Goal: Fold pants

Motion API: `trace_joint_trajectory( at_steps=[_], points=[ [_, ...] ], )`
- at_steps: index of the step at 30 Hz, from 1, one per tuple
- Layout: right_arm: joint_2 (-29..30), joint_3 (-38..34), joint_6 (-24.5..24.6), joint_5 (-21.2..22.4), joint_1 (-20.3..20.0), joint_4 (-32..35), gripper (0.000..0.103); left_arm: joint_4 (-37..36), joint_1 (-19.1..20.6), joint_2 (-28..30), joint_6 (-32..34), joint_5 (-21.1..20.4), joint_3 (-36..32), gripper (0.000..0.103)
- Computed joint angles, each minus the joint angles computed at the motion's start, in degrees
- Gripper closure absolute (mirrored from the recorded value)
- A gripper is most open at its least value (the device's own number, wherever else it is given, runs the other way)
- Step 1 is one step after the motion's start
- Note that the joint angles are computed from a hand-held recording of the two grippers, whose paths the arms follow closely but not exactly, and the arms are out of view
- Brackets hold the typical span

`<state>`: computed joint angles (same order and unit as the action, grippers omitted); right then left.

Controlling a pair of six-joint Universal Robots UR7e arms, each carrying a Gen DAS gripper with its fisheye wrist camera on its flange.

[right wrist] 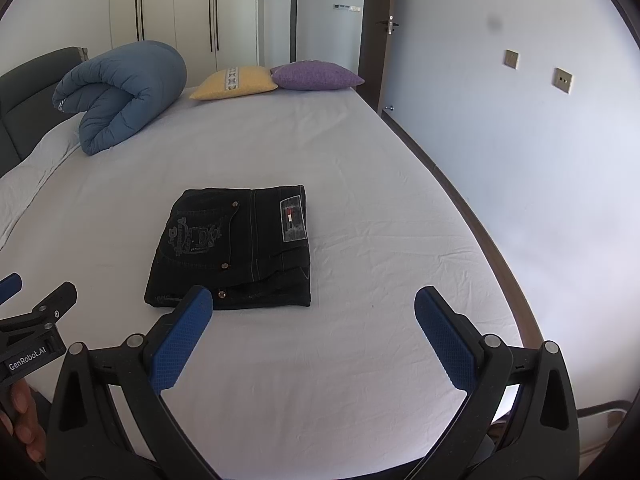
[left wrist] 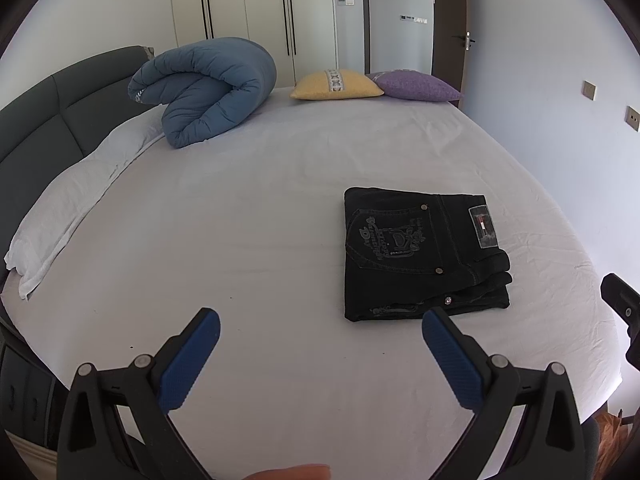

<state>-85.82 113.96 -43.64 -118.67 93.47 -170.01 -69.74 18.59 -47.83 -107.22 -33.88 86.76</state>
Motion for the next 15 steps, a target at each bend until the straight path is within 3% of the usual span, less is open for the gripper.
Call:
trace_joint_trajectory(
  at_steps=[15],
  points=[
    [0.0, 0.1, 0.2, -0.2, 0.0, -0.1, 0.000, -0.2, -0.2, 0.5, 0.5, -0.1, -0.5, 0.000]
  ],
)
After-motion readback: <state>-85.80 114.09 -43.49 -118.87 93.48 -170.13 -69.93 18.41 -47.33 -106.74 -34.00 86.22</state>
